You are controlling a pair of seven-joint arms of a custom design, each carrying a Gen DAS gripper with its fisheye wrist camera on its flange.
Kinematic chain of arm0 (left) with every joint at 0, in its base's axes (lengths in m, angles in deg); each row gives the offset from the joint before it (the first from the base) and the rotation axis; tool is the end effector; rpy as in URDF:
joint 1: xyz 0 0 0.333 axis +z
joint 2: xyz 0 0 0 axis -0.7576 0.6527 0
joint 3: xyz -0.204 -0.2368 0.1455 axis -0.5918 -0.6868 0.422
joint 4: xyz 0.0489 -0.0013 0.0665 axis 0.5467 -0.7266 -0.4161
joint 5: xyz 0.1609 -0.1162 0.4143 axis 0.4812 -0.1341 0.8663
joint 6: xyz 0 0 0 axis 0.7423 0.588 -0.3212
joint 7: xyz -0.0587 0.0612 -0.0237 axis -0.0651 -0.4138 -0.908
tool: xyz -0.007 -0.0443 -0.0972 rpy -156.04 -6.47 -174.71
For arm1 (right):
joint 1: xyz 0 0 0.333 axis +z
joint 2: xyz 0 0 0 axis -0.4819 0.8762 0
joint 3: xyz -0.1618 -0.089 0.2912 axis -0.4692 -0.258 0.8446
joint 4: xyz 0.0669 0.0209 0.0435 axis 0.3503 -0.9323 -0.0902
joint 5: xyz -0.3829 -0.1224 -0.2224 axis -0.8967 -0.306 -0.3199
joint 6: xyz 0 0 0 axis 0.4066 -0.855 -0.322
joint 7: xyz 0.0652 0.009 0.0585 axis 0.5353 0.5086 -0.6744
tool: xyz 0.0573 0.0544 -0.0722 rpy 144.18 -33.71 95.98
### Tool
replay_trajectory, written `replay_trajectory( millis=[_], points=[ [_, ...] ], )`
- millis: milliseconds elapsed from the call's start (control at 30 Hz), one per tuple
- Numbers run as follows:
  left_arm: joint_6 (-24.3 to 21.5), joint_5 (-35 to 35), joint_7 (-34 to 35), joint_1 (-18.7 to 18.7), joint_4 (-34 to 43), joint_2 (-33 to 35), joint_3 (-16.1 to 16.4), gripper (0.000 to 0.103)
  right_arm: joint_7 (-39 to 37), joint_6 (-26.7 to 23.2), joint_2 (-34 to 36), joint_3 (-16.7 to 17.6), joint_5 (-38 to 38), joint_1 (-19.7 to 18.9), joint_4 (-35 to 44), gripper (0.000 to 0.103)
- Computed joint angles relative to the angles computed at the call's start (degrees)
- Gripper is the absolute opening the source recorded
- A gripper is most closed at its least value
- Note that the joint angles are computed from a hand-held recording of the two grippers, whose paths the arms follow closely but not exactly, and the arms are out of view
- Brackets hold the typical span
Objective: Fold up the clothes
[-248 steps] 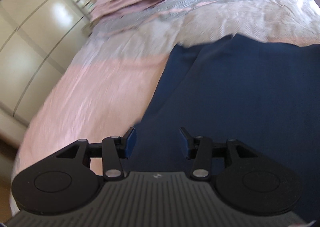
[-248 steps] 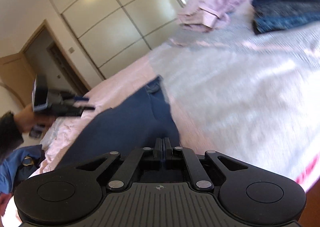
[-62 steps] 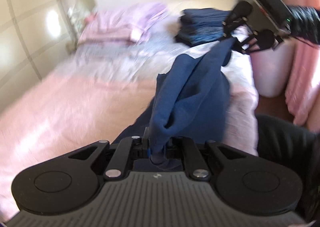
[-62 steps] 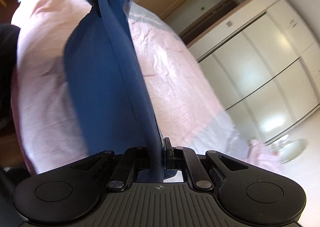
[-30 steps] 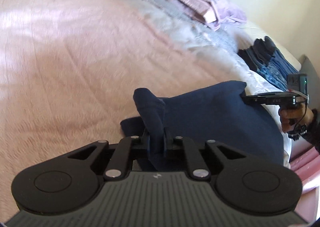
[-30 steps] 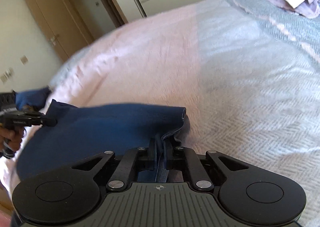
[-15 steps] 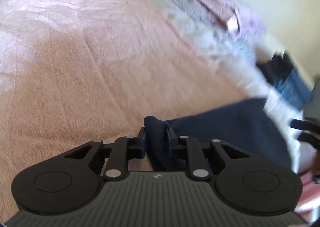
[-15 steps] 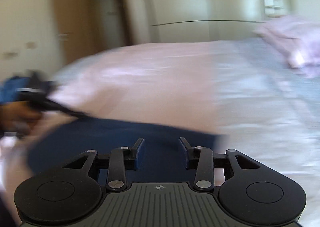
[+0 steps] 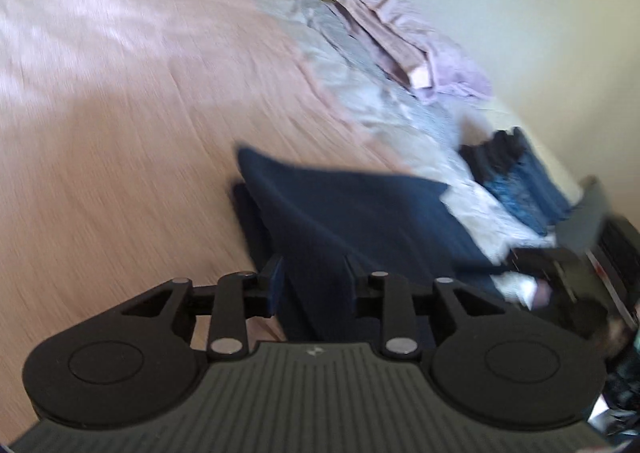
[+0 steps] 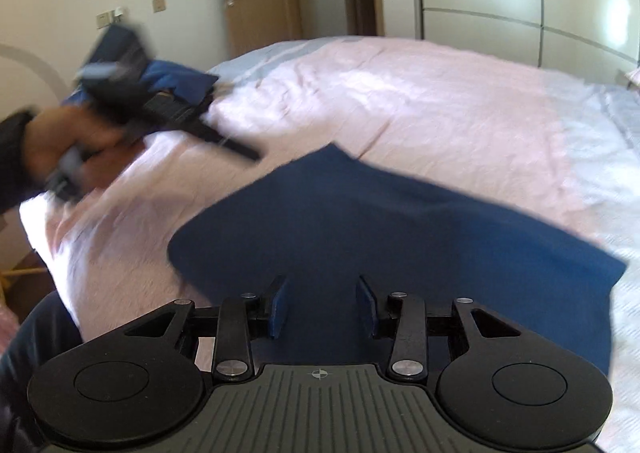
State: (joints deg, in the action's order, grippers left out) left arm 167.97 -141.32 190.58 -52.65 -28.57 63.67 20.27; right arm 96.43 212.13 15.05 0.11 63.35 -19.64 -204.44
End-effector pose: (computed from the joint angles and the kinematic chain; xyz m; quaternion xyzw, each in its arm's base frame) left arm 0.6388 -0.1452 0.5685 0.4683 -0.7576 0.4506 0.0611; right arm 0.5620 -0.0232 0.5651 -0.7612 0.4744 -0.1812 0.4034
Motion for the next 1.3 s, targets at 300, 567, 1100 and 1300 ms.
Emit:
replay_trajectory(
  millis=[300,567,1100,1300],
  points=[
    [11.82,-8.39,4.35,-3.87,-13.0,-7.85,0.14,0.014,7.68,-3.42,12.68,3.27,-2.52,-1.15,15.67,0.043],
    [18.05,-13.46,10.67,-7.39,-17.5,-10.94,1.46,0.01,28.04,-17.57,32.28,8.87,-14.45,-4.42,40.12,0.045],
    [13.61,-16.4,4.53,-5.65,-19.26,-13.04,4.0,0.014,31.31,-7.9,33.49,14.72,-11.55,-10.89,39.2,0.004],
    [16.7,-13.98,5.55,-5.69,-17.93,-13.98,4.24,0.013,17.1,0.79,14.56,11.78,-1.48,-9.45,16.26,0.065]
  ],
)
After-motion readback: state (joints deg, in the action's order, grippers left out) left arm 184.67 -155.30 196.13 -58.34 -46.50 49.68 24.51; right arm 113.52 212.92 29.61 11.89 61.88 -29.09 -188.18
